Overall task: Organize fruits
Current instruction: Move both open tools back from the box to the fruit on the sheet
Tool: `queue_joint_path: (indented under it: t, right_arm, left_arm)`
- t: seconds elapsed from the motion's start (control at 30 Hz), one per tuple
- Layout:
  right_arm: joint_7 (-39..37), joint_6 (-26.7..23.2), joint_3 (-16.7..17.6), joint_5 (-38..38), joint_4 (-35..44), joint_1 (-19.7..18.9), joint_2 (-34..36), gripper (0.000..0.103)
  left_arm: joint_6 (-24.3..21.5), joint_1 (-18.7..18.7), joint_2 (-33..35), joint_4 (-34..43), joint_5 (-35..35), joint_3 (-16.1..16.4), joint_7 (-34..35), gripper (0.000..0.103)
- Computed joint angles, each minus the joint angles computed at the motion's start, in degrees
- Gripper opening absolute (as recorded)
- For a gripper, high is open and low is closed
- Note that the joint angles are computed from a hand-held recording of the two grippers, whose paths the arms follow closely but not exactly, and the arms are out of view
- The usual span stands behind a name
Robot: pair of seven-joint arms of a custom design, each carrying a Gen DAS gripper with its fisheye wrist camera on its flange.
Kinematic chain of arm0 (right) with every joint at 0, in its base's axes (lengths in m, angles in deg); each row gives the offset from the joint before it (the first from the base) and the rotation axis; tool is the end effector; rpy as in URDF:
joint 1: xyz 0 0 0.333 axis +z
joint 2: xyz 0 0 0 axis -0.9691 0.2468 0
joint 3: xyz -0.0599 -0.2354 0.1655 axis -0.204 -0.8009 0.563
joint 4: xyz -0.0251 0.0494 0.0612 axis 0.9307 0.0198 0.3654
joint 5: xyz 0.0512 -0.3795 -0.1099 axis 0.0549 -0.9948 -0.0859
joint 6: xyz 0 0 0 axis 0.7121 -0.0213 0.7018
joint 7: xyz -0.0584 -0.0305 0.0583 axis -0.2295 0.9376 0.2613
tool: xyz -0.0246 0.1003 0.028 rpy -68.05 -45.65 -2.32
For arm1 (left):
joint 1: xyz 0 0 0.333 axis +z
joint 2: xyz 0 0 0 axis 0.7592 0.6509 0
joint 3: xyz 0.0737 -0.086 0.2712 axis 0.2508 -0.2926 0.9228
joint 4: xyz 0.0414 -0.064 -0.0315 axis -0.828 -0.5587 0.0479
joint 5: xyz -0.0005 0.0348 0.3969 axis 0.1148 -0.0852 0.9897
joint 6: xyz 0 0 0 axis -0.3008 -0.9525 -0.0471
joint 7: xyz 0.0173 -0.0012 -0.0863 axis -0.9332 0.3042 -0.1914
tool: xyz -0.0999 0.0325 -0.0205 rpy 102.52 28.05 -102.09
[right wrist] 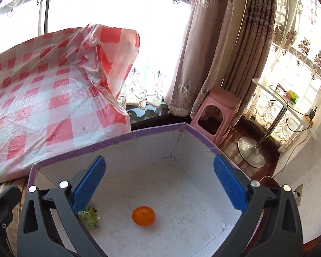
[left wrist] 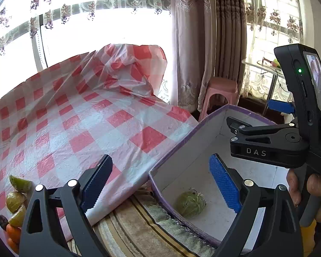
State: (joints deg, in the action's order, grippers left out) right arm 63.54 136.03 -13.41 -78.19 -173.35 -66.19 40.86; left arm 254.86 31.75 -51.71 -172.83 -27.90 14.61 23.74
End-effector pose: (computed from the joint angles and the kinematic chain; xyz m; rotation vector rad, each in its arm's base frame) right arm 0.4722 0.2211 0.4899 -1.7729 1.7149 -1.0178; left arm 0.4118 -0.0913 0.4565 -1.3861 1.9212 -0.9396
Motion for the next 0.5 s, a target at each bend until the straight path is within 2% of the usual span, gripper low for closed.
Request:
queue_joint_path:
  t: [0.1, 0.17, 0.2, 0.27, 0.43, 0.5]
  right_arm:
    - [1.7, 1.7, 0.9, -0.8, 0.3, 0.5, -0.7, 0.101]
    - [2.3, 3.0, 1.5, -0.9, 0.3, 0.9, -1.1, 0.101]
    - [2.8, 3.9, 1.9, -1.2, 0.4, 1.1, -1.1, 0.101]
    - [1.8, 4.8, 2.4, -0.1, 0.8, 2.0, -0.9, 0.101]
    - [-5.8, 8.6, 2.5, 7.5, 1.4, 5.3, 1.0, 0.101]
    - [-9.9, 11.1, 2.0, 12.7, 1.3, 7.2, 2.1, 0.101]
  left_arm:
    - [4.0, -0.5, -4.1, -3.8, 0.6, 3.2, 0.5, 0.089]
    - [3.8, -3.7, -7.1, -5.2, 1.9, 8.7, 2.1, 0.089]
    - [3.8, -3.6, -8.6, -6.0, 2.2, 9.9, 2.5, 0.089]
    - [1.7, -1.1, -10.7, -6.9, 2.1, 9.5, 2.6, 0.089]
    - [-2.9, -1.5, -19.2, -10.7, -1.0, 17.6, 8.0, 0.089]
    - [-4.2, 0.9, -22.2, -12.1, -2.4, 18.4, 9.3, 0.089]
